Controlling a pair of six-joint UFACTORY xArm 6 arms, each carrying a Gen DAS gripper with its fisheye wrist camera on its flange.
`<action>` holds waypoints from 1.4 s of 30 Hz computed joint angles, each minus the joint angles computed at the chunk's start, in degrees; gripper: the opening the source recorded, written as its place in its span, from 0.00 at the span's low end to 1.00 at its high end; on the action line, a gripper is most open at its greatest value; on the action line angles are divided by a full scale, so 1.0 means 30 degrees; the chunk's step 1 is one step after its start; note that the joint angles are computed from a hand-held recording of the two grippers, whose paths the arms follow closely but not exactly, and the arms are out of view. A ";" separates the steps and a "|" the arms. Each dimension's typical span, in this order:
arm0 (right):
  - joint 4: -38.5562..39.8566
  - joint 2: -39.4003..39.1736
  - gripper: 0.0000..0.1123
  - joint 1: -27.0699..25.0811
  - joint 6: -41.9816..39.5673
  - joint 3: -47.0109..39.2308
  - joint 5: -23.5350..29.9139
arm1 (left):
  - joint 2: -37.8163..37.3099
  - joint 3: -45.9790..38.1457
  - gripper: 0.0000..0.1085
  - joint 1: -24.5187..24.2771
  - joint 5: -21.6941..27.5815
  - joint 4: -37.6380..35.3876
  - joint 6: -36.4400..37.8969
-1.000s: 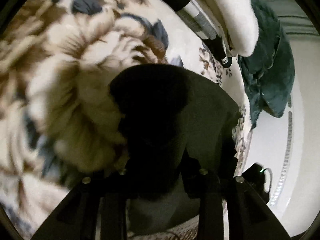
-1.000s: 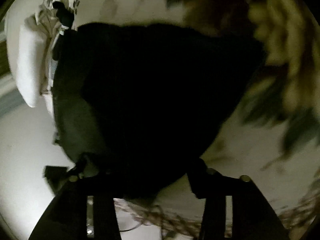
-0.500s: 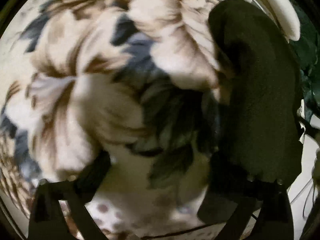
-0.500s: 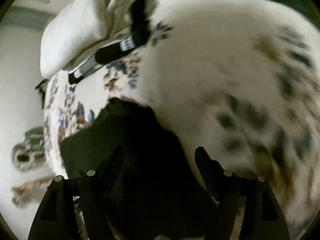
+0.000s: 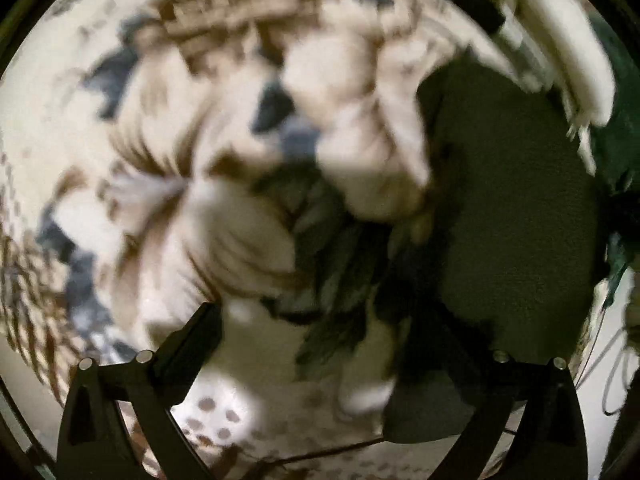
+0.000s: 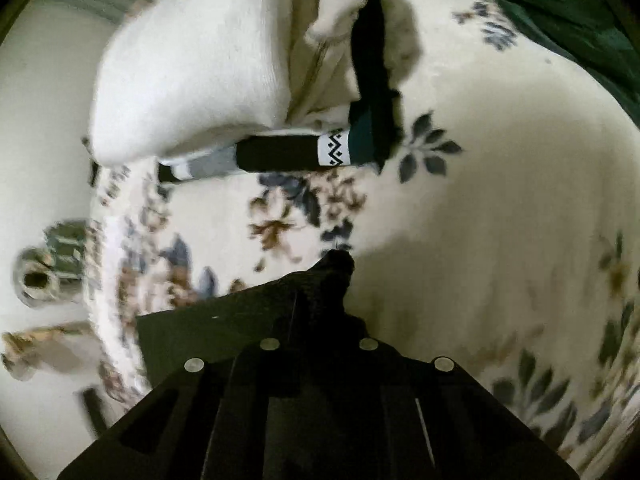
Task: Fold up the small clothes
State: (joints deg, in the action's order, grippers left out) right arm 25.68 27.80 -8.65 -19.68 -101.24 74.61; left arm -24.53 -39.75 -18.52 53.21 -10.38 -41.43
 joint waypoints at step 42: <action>0.2927 -0.6420 0.66 -0.5266 0.1299 0.9060 -0.0581 | 0.7958 -0.6894 0.69 0.0545 -0.2650 -0.0139 0.3890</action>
